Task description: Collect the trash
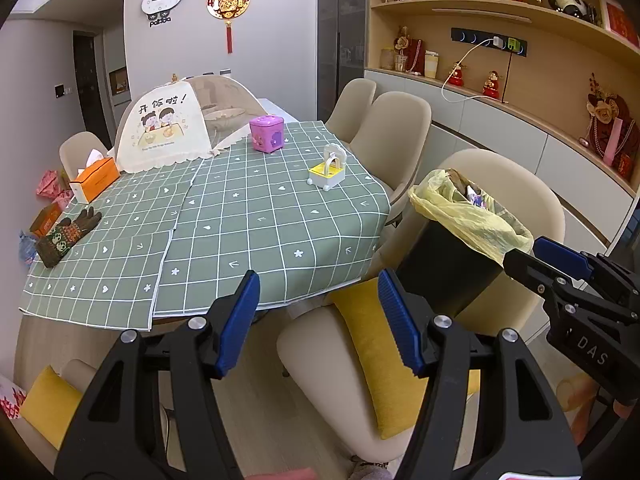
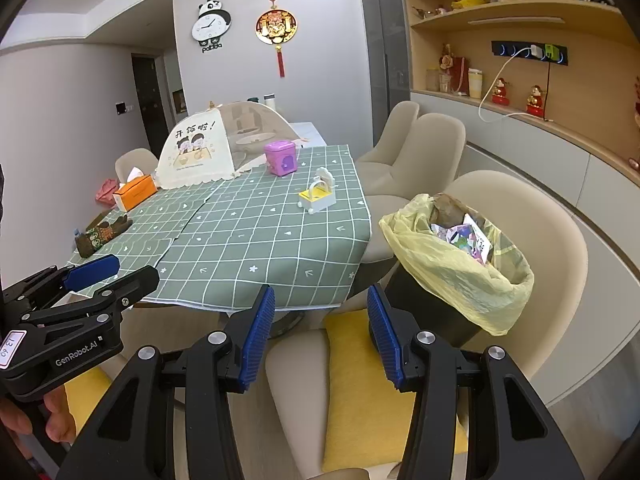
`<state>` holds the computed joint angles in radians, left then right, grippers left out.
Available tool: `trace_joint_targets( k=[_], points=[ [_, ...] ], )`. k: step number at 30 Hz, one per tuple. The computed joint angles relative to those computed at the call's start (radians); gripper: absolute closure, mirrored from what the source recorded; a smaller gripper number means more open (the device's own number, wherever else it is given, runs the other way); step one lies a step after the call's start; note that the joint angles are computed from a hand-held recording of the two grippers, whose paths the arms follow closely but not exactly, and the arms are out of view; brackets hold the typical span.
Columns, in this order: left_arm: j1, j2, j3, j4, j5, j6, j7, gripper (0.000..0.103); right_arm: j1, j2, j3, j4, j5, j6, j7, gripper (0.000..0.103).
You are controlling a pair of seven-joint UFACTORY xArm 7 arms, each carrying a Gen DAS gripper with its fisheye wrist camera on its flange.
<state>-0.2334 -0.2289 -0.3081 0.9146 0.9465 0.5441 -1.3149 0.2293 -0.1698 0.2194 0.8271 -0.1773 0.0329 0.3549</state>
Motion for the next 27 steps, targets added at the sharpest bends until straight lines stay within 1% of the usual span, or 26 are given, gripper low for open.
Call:
trace_joint_targets(
  k=[8,15,27],
  points=[
    [-0.001,0.003,0.003,0.001,0.0,-0.001,0.001,0.045,0.009,0.004,-0.009,0.004,0.009,0.003,-0.012,0.057],
    [0.003,0.004,0.008,-0.005,-0.007,-0.011,0.001,0.045,-0.005,0.008,0.002,0.007,-0.009,0.001,0.006,0.057],
    [0.009,0.003,0.009,-0.007,-0.004,-0.013,-0.005,0.045,-0.002,0.025,0.002,0.025,-0.031,0.012,0.029,0.057]
  ],
)
